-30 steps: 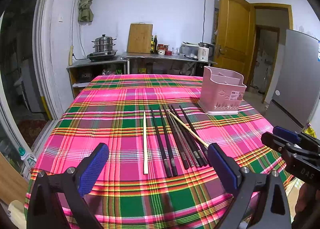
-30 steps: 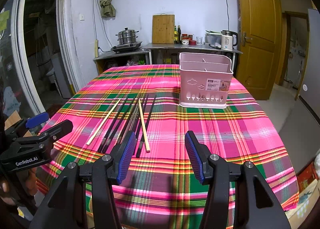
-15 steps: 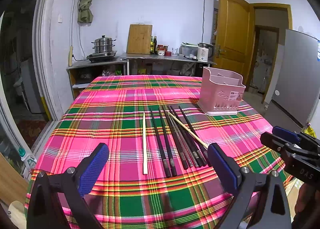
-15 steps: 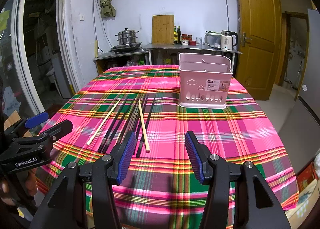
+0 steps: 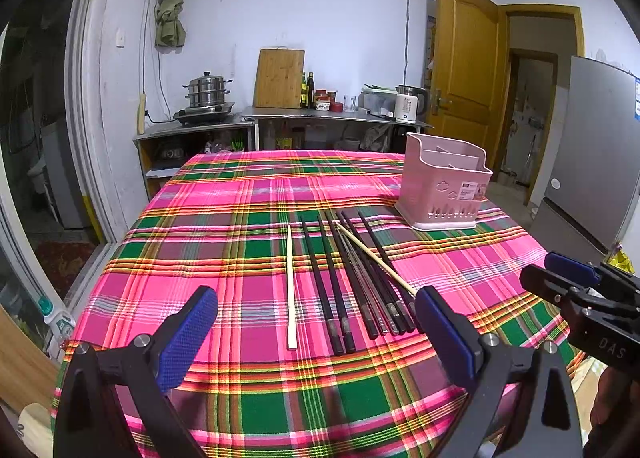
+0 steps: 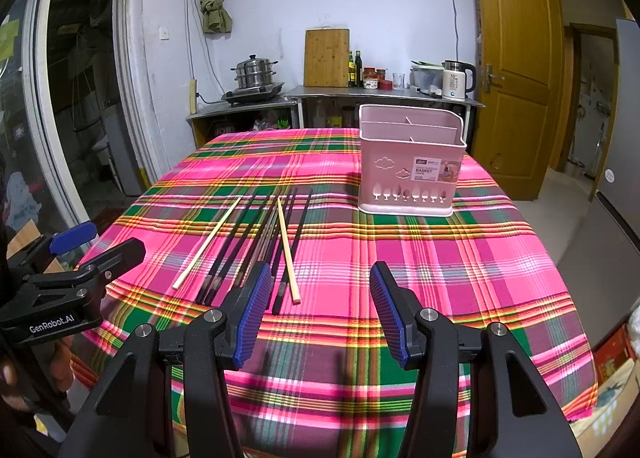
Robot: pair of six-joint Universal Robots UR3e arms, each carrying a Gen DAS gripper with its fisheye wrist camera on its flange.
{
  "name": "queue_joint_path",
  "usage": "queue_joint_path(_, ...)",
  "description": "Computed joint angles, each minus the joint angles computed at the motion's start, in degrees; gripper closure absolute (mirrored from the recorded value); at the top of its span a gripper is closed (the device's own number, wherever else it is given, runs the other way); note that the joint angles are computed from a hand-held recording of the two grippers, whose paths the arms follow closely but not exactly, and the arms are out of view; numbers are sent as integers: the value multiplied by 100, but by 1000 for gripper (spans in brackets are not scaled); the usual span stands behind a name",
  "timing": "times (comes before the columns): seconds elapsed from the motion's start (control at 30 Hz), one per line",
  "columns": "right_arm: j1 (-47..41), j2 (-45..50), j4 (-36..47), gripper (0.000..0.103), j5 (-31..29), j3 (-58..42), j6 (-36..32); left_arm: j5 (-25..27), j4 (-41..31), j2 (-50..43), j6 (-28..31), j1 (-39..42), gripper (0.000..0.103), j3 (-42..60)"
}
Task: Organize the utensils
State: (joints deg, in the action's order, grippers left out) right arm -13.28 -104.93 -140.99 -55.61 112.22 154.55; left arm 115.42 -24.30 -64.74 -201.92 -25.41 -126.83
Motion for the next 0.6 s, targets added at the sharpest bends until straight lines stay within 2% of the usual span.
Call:
queue_joint_path(0.47, 50, 45, -67, 51, -38, 14, 1, -30, 5, 32, 58, 56, 3, -17)
queue_joint_path(0.6, 172, 231, -125, 51, -79, -89, 20, -281, 8, 76, 181, 336, 3, -59)
